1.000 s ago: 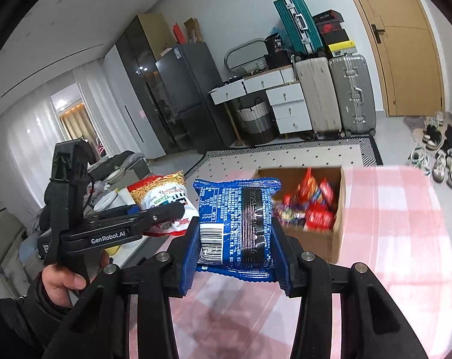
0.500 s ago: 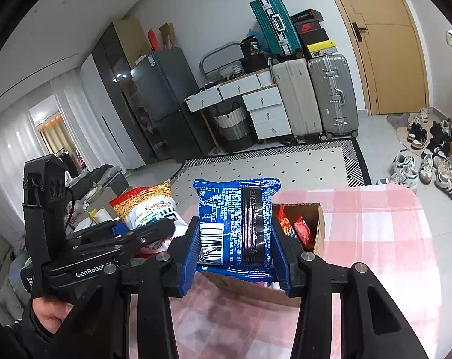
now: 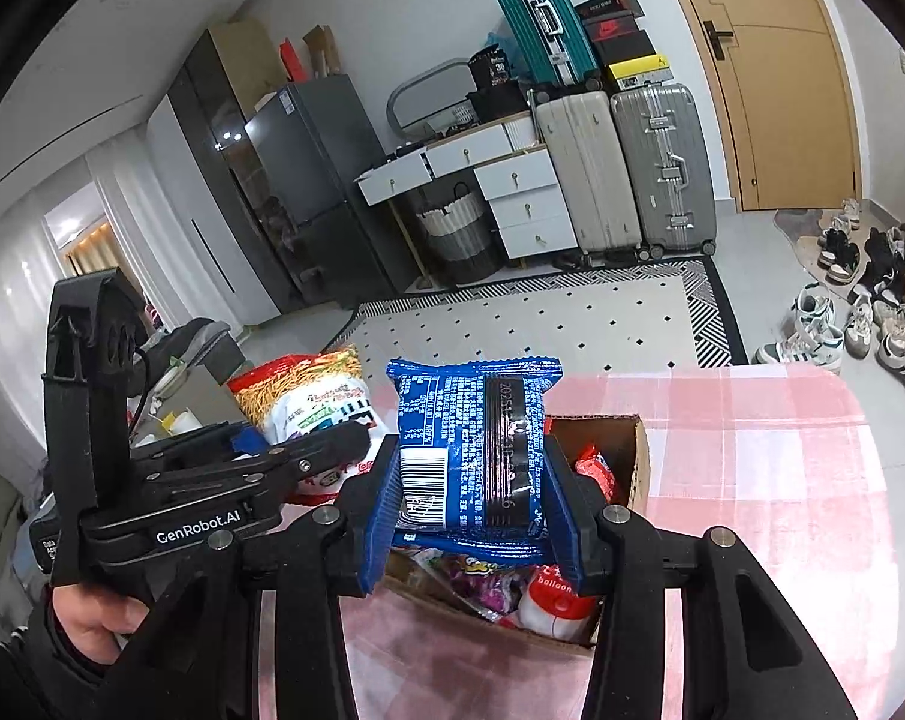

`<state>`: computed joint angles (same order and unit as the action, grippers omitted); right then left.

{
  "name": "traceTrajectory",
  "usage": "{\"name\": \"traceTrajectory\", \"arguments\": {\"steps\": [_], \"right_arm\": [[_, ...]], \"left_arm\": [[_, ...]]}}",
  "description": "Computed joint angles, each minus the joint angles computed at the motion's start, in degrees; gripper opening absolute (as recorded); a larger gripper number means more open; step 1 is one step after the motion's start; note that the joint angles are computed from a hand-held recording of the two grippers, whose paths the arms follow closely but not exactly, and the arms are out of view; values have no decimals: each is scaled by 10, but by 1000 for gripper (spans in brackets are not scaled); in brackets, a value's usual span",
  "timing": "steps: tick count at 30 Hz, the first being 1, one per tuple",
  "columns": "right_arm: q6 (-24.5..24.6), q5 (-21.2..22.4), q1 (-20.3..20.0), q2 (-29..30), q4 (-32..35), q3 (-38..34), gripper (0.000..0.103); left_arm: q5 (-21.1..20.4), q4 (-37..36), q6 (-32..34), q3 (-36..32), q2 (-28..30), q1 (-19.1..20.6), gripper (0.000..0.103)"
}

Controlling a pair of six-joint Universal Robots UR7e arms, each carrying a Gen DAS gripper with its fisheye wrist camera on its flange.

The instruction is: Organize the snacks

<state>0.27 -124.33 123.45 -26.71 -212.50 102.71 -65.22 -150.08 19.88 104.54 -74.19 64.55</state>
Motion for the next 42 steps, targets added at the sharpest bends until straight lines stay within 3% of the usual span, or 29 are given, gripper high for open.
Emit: {"name": "traceTrajectory", "arguments": {"steps": [8, 11, 15, 20, 25, 27, 35, 42], "right_arm": [[-2, -13, -22, 21, 34, -24, 44], [8, -20, -32, 28, 50, -32, 49], [7, -8, -43, 28, 56, -30, 53], [10, -5, -38, 23, 25, -11, 54], [5, -14, -15, 8, -21, 19, 65], [2, -20, -4, 2, -33, 30, 67], [4, -53, 59, -6, -84, 67, 85], [14, -83, 119, -2, -105, 86, 93]], "left_arm": [[-7, -8, -3, -40, 64, 19, 49], [-11, 11, -17, -65, 88, 23, 51], [-5, 6, -5, -75, 102, 25, 63], [2, -8, -9, -55, 88, 24, 67], [5, -43, 1, 0, 42, 16, 73], [6, -57, 2, 25, 21, 10, 81], [21, -64, -3, 118, -89, -32, 85], [37, -42, -15, 199, -207, -74, 91]]}}
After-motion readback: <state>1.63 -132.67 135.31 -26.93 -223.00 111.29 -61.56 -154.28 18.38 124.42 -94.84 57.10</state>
